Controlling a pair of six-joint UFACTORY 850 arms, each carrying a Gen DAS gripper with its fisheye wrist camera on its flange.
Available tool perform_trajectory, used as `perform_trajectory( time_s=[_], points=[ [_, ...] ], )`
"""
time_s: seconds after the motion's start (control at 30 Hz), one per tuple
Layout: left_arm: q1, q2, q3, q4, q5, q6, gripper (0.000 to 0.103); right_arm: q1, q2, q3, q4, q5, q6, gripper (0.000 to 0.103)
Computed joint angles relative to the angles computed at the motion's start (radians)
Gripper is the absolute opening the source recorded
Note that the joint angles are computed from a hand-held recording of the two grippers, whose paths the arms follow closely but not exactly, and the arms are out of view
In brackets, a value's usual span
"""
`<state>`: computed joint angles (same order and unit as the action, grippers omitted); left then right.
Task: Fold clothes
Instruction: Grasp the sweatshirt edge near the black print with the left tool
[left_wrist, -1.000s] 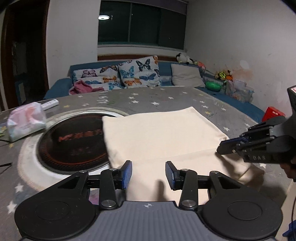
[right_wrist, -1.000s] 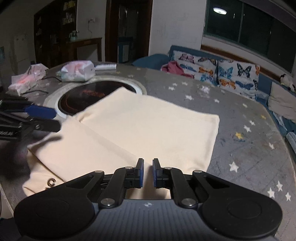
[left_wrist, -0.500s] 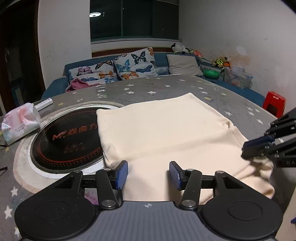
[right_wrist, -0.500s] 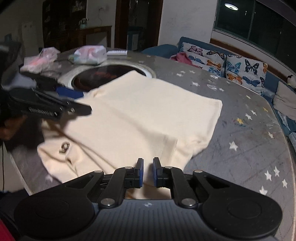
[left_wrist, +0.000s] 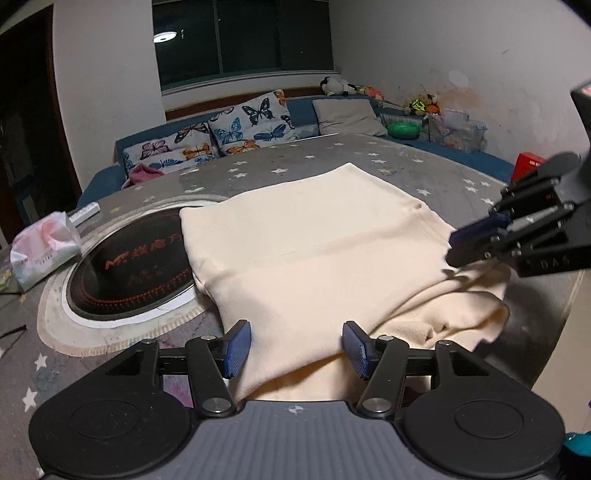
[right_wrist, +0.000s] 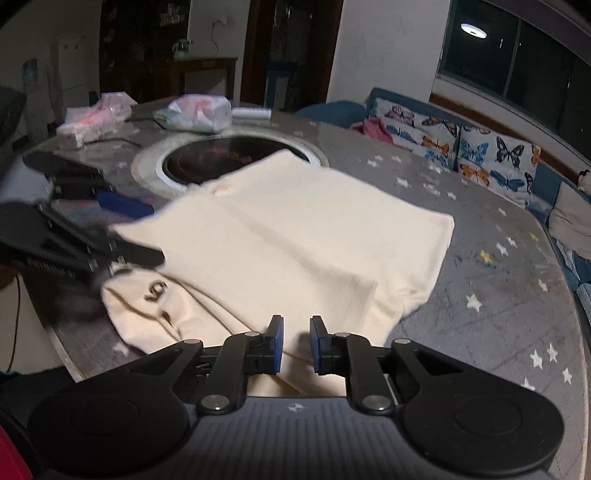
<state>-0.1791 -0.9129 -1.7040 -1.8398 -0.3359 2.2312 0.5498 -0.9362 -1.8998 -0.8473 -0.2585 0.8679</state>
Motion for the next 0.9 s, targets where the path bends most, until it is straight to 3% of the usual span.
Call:
perform_trajectory(
  time_s=[0.13,0.33,0.47,0.63,0.73,0.8,0.9],
  points=[
    [0.004,0.037,0.056,-0.078,-0.012,0.11,0.059,0.0,-0.015,-0.017,0.078,0.004,-0.072,0.016],
    [0.015,0.11,0.178,-0.196,-0.049,0.344,0.062,-0.004,0.014,0.017,0.066,0.025,-0.046,0.017],
    [-0.001,0.128,0.236,-0.321,-0.08,0.582,0.062,-0.006,0.036,0.041,0.078,0.028,-0.053,0.023],
    [-0.017,0.104,0.227,-0.322,-0.113,0.648,0.062,0.002,0.063,0.078,0.017,0.018,-0.006,0.03],
    [-0.019,0.091,0.215,-0.309,-0.131,0.66,0.049,0.008,0.084,0.108,-0.047,0.012,0.042,0.039],
    [-0.018,0.083,0.202,-0.287,-0.137,0.641,0.032,0.011,0.096,0.127,-0.082,0.007,0.063,0.041],
    [-0.015,0.072,0.179,-0.256,-0.148,0.583,0.019,0.014,0.115,0.155,-0.073,0.01,0.027,0.042]
  ],
)
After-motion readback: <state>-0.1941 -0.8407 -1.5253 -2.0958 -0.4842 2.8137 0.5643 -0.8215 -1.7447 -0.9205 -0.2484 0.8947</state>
